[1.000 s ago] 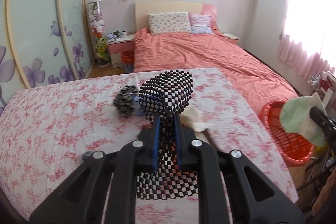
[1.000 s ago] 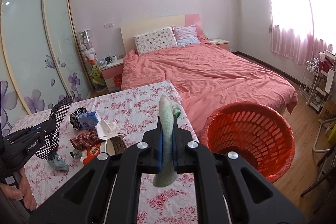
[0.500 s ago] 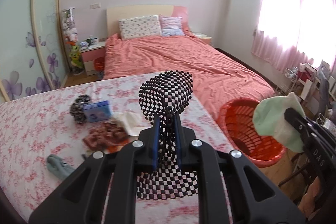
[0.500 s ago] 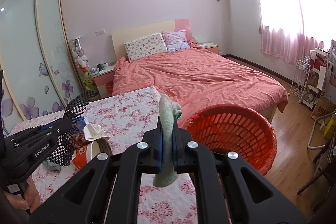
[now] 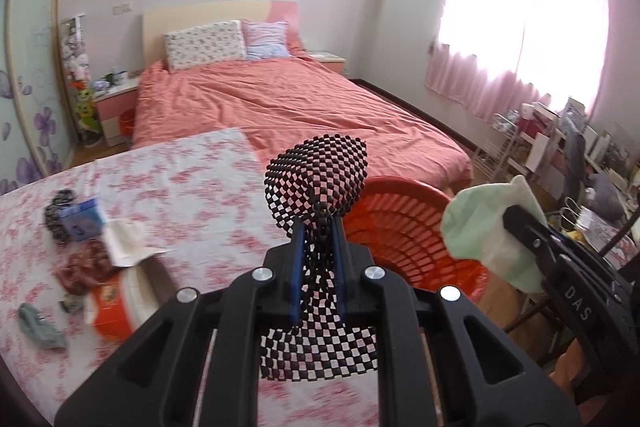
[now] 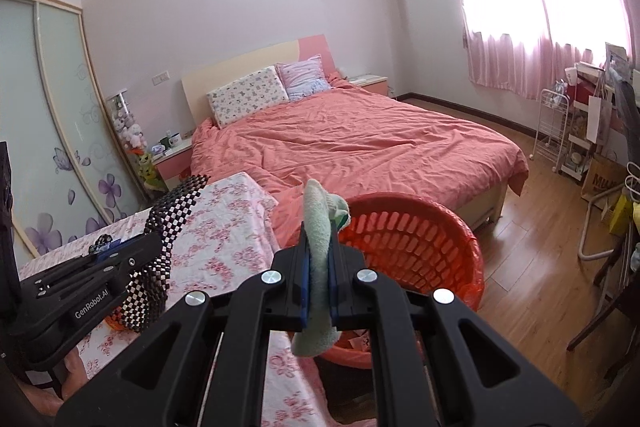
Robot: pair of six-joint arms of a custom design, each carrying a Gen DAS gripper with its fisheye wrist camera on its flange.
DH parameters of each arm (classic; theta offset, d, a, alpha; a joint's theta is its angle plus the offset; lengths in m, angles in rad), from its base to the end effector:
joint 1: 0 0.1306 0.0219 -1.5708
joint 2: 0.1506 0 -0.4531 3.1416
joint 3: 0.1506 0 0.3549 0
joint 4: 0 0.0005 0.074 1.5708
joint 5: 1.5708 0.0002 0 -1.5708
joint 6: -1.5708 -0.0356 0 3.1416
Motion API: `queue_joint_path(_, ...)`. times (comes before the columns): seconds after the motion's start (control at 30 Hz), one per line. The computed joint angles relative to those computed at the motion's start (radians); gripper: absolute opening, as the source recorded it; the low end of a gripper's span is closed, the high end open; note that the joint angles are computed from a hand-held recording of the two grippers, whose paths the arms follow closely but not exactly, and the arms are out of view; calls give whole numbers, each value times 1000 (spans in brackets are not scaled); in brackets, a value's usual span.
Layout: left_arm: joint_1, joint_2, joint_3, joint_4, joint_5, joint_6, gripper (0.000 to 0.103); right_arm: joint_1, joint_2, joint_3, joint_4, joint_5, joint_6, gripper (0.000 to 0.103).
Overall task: Collect trash
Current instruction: 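Carry the mat and cloth over the orange basket and open both grippers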
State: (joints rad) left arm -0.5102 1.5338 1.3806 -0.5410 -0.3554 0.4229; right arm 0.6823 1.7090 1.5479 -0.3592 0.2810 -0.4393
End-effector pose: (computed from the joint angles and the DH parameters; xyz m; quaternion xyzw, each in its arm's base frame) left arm 0.4477 -0.2369 0.4578 -0.0361 0.8936 -0.0449 0.4451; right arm 0.4684 0.3672 0.4540 -0.0341 0.8589 0.1615 0.4849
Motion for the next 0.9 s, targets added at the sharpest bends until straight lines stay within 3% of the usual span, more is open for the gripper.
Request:
queue_joint_path(0.5, -19, 255, 210, 9, 144, -55, 15, -112, 51, -2, 44, -121, -33, 7)
queue_joint_path(0.63, -10, 289, 231, -1, 155, -56, 27, -131, 66, -1, 52, -156, -44, 8)
queue_joint_path(0.7, -5, 303, 243, -14, 145, -54, 35, -133, 78, 9, 42, -164, -48, 11)
queue_joint_path(0.83, 6, 303, 228, -30, 121, -37, 44, -134, 91, 19, 20, -162, -40, 38)
queue_joint_path(0.9, 12, 295, 213, -30, 109, -28, 46, -131, 91, 19, 10, -149, -35, 39)
